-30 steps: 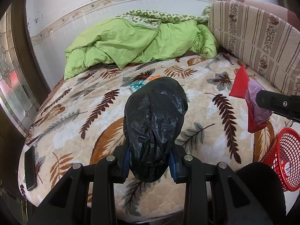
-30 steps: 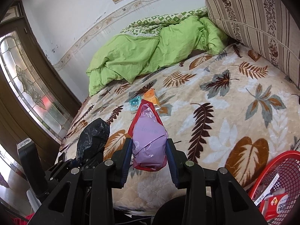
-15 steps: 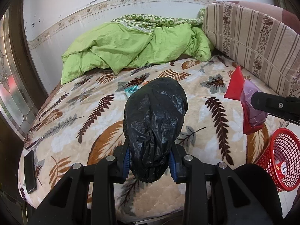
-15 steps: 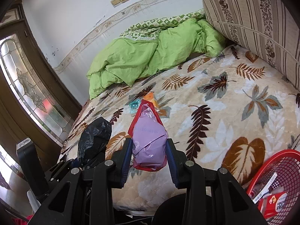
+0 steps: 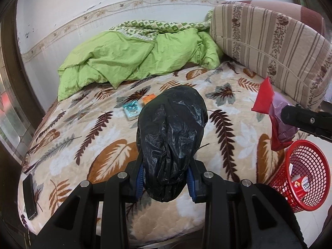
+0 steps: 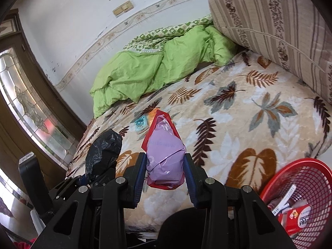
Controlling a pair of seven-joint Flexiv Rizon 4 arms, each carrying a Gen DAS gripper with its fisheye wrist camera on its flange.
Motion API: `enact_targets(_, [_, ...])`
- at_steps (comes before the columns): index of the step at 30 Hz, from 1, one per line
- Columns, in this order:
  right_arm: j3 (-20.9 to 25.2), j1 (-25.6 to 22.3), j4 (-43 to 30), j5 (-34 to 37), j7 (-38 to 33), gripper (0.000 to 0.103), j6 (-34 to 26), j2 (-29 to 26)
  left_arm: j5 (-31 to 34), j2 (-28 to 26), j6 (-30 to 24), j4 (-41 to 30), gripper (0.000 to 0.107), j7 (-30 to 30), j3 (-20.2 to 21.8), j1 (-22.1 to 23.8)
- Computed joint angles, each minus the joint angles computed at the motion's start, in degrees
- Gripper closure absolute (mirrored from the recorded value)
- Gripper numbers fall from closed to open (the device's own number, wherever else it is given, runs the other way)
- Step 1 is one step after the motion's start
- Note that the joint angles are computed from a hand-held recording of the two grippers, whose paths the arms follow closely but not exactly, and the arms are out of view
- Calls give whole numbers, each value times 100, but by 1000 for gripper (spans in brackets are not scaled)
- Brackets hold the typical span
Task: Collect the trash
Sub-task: 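Carry the black bag and pink packet over the red wastebasket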
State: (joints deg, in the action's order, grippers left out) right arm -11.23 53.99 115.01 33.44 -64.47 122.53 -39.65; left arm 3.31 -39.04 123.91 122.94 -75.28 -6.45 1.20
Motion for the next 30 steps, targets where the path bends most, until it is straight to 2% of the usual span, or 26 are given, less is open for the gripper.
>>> enact_targets(6, [52, -31, 291, 316, 11, 65, 212, 142, 160, 67, -84, 7, 74, 19, -158, -27])
enact_targets(16, [171, -74, 755, 1150, -211, 65, 487, 447, 581, 113, -534, -61, 74, 36, -656, 141])
enact_targets(30, [750, -565, 1250, 1924, -219, 65, 873, 612, 782, 99, -936, -136, 74, 349, -1055, 54])
